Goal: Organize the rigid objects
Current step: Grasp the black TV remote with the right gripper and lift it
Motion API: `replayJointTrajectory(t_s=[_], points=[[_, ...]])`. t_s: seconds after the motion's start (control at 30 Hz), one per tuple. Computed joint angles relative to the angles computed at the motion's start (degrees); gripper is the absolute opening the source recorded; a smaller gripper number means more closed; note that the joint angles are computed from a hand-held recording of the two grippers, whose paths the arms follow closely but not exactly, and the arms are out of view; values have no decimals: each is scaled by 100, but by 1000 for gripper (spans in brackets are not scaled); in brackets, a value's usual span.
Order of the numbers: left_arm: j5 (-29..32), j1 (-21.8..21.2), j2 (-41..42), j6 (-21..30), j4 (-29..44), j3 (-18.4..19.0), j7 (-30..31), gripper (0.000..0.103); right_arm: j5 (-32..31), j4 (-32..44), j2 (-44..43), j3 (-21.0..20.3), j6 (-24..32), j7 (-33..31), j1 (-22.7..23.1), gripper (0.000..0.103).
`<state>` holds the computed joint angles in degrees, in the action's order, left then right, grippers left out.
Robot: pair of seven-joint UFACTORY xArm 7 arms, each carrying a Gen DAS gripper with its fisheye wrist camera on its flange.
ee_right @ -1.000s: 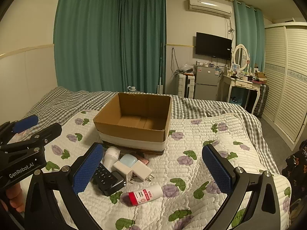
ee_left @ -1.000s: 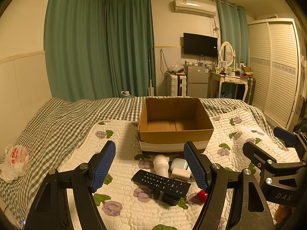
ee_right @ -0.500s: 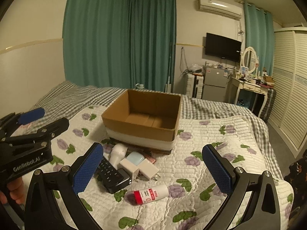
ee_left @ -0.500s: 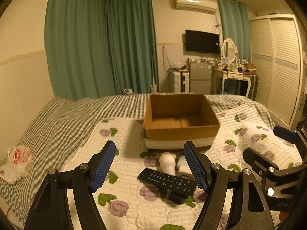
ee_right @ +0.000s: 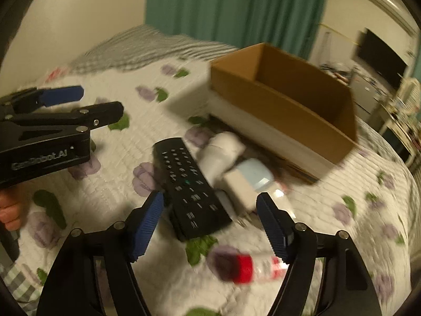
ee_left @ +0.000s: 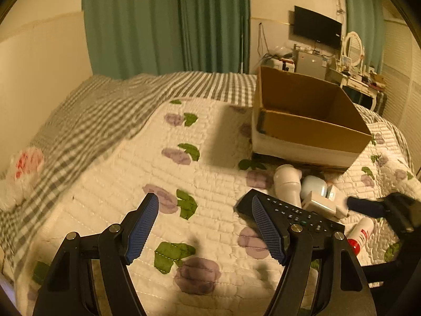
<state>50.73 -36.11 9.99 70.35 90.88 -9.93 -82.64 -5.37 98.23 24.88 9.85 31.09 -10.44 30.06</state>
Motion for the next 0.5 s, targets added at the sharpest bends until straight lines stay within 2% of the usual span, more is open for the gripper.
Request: replayJointTrajectory(t_s=[0.07,0.1,0.2,0.23,0.27,0.37,0.5], points=[[-49,52,-90,-125,-129,13,-84,76,78,497,377,117,304,-298,-6,61],[-71,81,-131,-176,-183,12,-128,76,111,818,615,134,542,-400,27,53],[-172,172,-172,-266,-246,-3,-146,76,216,1641,1192,87,1128,-554,146,49],[-206,197,-167,-276,-249,-6,-137,76,253,1784,1297,64,1246,-572,172,43],[-245,214,-146,-254,-227,-9,-118,76,283,1878,1380,33,1347,-566,198,42],[-286,220,-83,-192,-152,-15,-63,76,344,1605,1241,-14,1090,-549,187,37],[-193,108,78,-6,83,-13,101,76,811,1012,740,158,739,-551,-112,24]])
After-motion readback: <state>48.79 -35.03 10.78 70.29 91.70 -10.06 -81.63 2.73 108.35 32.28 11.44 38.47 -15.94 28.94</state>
